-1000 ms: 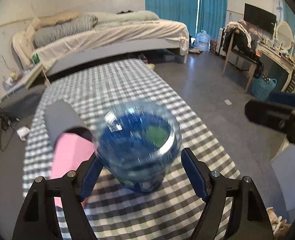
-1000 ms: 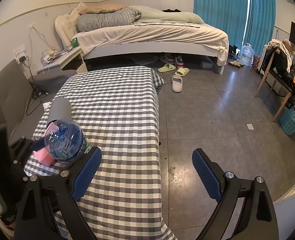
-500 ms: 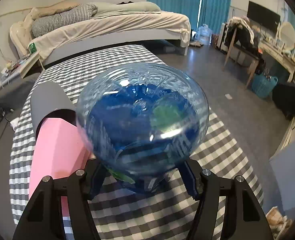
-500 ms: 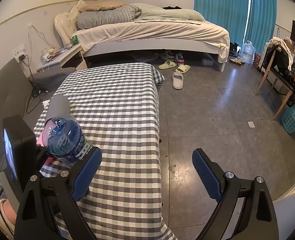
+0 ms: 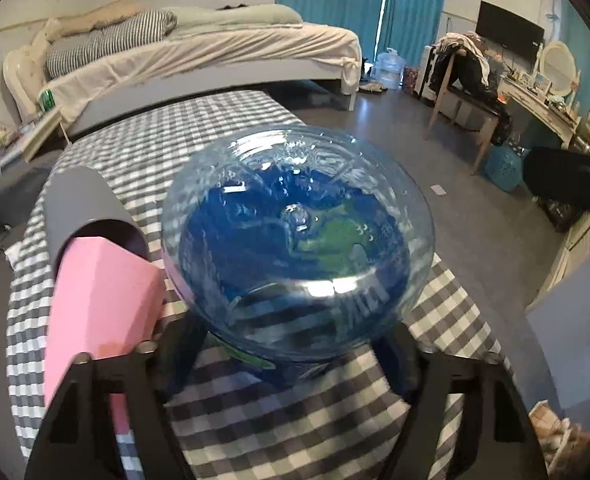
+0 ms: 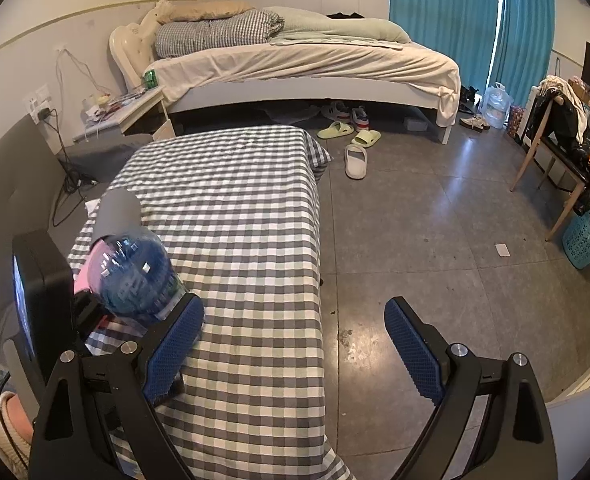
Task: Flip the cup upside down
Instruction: 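Lower the bottle upright onto the cloth and open the left gripper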
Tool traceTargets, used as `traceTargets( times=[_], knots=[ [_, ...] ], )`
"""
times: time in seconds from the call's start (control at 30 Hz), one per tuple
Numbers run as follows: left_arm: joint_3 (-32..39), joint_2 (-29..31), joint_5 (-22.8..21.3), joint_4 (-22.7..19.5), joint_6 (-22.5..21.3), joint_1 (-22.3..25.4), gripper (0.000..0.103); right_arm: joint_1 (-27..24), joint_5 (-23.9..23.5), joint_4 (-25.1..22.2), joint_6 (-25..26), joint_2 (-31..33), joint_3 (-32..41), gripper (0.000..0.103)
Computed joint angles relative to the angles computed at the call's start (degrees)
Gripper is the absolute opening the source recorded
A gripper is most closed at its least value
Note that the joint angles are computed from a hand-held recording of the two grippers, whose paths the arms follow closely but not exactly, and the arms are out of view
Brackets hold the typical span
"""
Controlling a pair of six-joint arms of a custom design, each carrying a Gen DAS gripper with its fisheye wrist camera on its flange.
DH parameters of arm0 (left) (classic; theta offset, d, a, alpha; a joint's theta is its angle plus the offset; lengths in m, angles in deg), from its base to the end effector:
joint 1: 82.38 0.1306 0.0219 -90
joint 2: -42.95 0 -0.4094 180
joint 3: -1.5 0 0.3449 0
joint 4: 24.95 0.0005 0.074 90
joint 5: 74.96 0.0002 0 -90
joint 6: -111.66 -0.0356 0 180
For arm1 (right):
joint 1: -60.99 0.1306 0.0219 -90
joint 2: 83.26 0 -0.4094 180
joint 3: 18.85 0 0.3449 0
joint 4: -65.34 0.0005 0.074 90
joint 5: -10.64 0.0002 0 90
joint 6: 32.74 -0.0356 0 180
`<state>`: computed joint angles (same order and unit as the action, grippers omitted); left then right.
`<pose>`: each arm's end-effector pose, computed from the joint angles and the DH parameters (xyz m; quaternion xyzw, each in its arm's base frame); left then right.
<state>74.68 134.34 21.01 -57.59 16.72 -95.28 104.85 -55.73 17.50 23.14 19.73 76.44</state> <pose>0.4166 -0.0997 0.3471 0.1631 0.9268 -0.0722 0.3304 0.3822 0.3468 0.3953 -0.0189 0.9367 0.0304 0.3484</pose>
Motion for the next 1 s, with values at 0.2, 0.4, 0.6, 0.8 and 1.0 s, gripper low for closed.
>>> traceTargets(
  times=[0.2,0.4,0.6,0.8,1.0],
  knots=[
    [-3.31,-3.7,0.04,0.52,-4.82,-0.24,0.082,0.5,-0.18,2.02,0.98,-1.07,-0.95,0.092],
    [-5.49,-7.92,1.72,-0.04,-6.96,1.05,0.082,1.36,0.13,4.99,1.26,-3.09,-3.12,0.092],
    [-7.38,-14.43,2.67,2.77,-5.23,3.46,0.082,3.82,3.15,8.18,4.09,-4.42,-4.49,0.092],
    [-9.53,-18.98,1.12,7.0,-4.01,5.6,0.093,6.33,4.25,11.93,7.92,-4.85,-6.58,0.092],
    [-10.1,-19.01,1.76,7.97,0.27,10.64,0.094,7.88,5.58,15.3,10.81,-3.79,-7.88,0.093]
  ],
)
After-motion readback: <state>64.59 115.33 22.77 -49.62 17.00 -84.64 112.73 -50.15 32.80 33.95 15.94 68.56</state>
